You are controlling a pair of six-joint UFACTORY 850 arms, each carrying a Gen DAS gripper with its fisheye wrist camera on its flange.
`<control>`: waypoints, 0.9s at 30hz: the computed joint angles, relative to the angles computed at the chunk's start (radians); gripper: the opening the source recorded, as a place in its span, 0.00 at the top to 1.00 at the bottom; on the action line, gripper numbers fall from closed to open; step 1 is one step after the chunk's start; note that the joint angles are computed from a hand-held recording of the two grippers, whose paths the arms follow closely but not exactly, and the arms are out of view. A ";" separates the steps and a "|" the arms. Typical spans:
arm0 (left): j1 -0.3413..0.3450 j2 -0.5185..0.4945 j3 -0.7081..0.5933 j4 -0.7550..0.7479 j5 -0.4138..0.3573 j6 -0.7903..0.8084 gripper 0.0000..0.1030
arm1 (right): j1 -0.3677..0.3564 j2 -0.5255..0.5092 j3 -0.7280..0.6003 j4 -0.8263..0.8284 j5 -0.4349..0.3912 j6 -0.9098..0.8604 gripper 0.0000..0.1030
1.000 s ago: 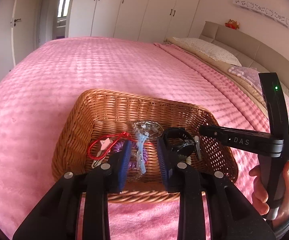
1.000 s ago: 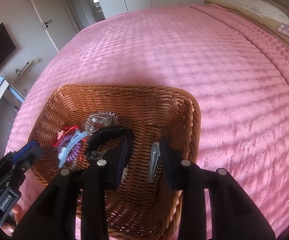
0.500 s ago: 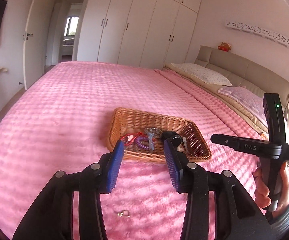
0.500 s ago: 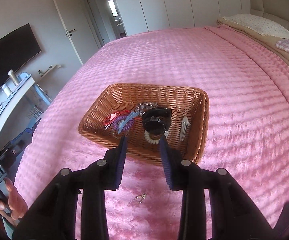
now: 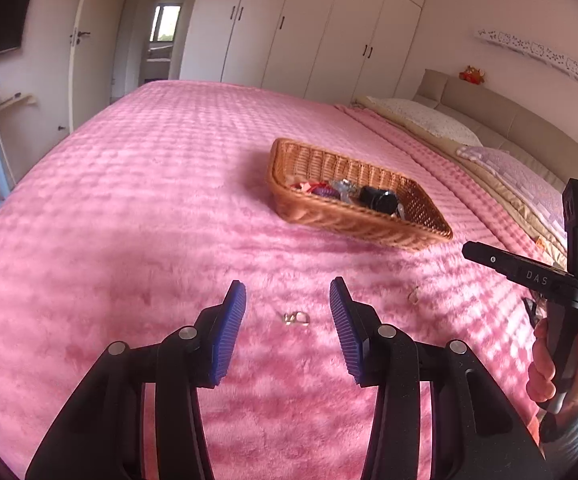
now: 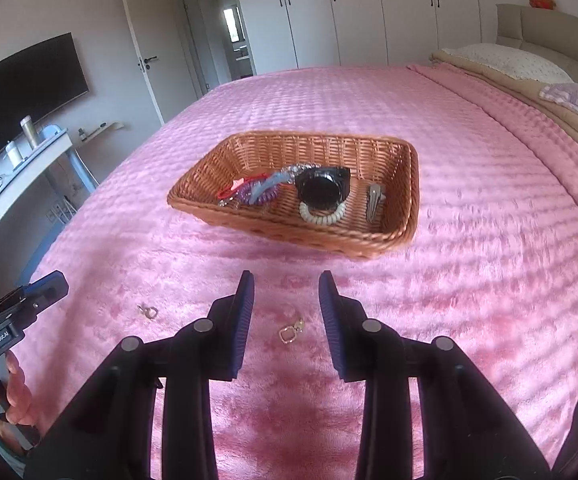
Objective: Organize jewelry
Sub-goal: 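Grasp the gold earring with the left tool while the right tool grasps the other gold earring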
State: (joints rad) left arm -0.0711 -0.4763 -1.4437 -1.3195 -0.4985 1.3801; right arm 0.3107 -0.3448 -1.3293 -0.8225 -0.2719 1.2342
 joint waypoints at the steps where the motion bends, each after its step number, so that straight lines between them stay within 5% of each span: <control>1: -0.001 -0.006 0.005 0.014 0.005 -0.005 0.59 | 0.000 -0.009 0.002 0.015 0.003 -0.007 0.70; 8: -0.010 -0.071 -0.033 0.179 -0.022 -0.117 0.59 | 0.006 -0.083 -0.026 0.170 -0.014 -0.140 0.70; 16: -0.047 -0.190 -0.210 0.493 -0.057 -0.280 0.59 | -0.012 -0.129 -0.053 0.343 -0.007 -0.282 0.70; 20: -0.063 -0.234 -0.276 0.536 -0.083 -0.285 0.59 | -0.020 -0.131 -0.052 0.404 0.005 -0.331 0.70; 23: -0.075 -0.221 -0.254 0.536 -0.066 -0.246 0.75 | -0.020 -0.132 -0.052 0.398 0.012 -0.325 0.70; 27: -0.070 -0.186 -0.204 0.478 -0.095 -0.184 0.81 | -0.024 -0.121 -0.036 0.407 0.028 -0.327 0.70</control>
